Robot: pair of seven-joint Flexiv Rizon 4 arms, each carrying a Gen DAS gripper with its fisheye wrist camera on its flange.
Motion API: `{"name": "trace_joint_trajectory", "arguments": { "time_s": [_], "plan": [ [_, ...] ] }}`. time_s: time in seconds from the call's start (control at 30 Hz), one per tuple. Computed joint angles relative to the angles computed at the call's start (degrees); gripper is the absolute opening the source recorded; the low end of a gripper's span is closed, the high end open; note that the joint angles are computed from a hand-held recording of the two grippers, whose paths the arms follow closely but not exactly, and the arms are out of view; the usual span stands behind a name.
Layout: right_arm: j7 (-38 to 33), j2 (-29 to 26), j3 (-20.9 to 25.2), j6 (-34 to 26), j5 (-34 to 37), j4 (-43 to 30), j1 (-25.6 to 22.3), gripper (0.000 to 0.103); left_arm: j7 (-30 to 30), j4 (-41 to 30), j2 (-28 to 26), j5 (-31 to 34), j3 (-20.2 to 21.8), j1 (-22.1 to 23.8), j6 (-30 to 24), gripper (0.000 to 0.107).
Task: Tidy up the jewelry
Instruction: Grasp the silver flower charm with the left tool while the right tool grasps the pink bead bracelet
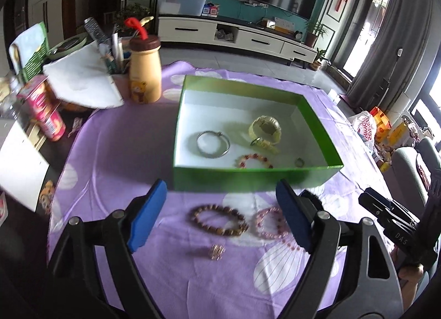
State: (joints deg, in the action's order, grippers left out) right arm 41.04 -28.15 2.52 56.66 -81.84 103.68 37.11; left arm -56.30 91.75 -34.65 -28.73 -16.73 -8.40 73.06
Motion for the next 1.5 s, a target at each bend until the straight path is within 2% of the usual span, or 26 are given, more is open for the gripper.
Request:
{"name": "trace_joint_trajectory", "arguments": {
  "time_s": [0.3,0.37,0.73,1.07,1.2,1.5],
  "plan": [
    [-0.99,-2.56,1.12,2.11,1.62,-1.05,2.51,0.039,2.14,10.4,3.43,-2.75,-1.28,2.88,2.7,0.083],
    [-1.87,-3.65,0.78,2.97,2.44,-1.88,3.2,0.039,1.19,10.82,3.06,-1.4,0.2,1.75,2.84,0.083],
    [-6.76,-8.31,-2.7,8.31,7.38,-5.57,6.21,0.039,0.07,10.94,0.15,3.79,1.48,-0.09,4.97,0.082],
    [-13.44,-11.04,-4.78,10.09,10.88,-9.28,7.17,0.039,-3.31,5.66,-3.83,9.75,4.57,-3.26,4.29,0.047],
    [-19.33,-12.95,-5.39,10.49,13.81,-12.03,7.44,0.039,-2.45,5.5,-4.41,10.83,3.12,-2.38,5.54,0.022],
    [-39.22,-18.46,-5.33,8.64,25.8,-20.33,7.64,0.037,-0.62,7.42,-3.55,8.61,-0.51,1.39,6.13,0.022]
  ]
}}
